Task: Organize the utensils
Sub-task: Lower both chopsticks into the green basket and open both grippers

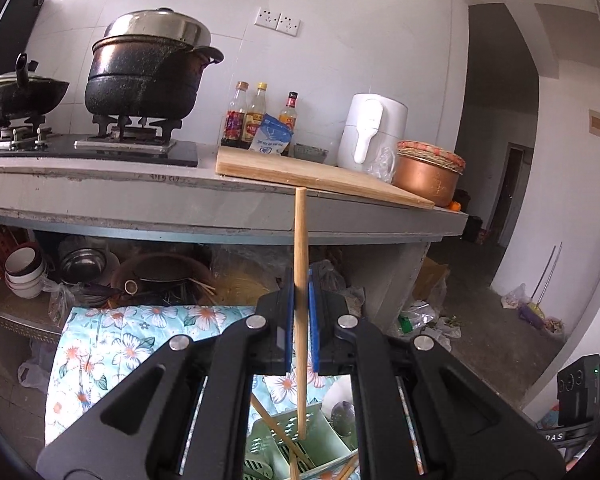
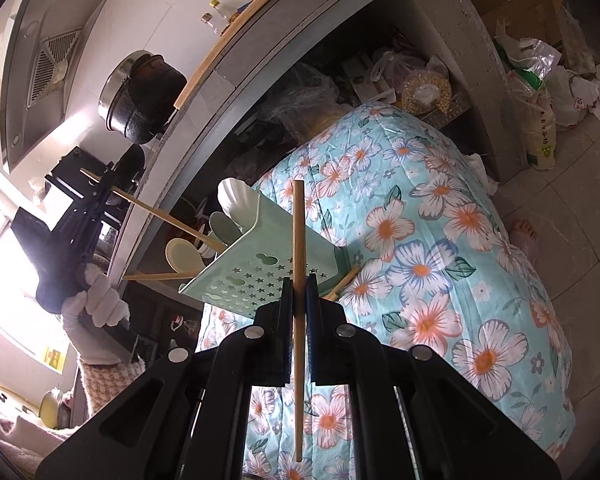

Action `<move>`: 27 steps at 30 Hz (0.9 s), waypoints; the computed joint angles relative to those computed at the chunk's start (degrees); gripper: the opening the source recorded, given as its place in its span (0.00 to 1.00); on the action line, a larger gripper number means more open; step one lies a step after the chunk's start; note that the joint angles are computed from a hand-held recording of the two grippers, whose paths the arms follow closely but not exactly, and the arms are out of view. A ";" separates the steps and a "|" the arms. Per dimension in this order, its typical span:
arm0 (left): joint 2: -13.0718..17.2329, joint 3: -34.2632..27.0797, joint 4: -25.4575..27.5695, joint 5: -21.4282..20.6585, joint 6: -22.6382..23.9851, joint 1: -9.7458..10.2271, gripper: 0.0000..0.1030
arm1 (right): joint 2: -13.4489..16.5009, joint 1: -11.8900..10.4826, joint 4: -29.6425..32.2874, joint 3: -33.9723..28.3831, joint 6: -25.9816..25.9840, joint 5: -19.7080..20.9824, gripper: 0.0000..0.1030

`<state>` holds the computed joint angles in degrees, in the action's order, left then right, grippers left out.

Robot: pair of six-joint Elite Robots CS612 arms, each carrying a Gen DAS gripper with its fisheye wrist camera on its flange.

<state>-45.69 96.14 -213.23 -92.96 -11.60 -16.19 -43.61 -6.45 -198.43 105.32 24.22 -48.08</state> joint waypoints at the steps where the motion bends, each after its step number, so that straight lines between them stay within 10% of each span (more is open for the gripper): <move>1: 0.39 -0.30 0.33 0.86 0.18 -0.21 0.05 | -0.01 0.05 0.16 -0.06 -0.08 -0.06 0.06; 8: 1.78 -1.35 0.56 0.54 -1.57 0.03 0.08 | -0.27 0.30 0.92 -0.29 -0.99 -0.24 0.06; 27: -1.56 6.54 -8.39 -0.83 -1.66 1.78 0.54 | -4.92 2.80 -4.63 -4.86 -11.62 0.19 0.06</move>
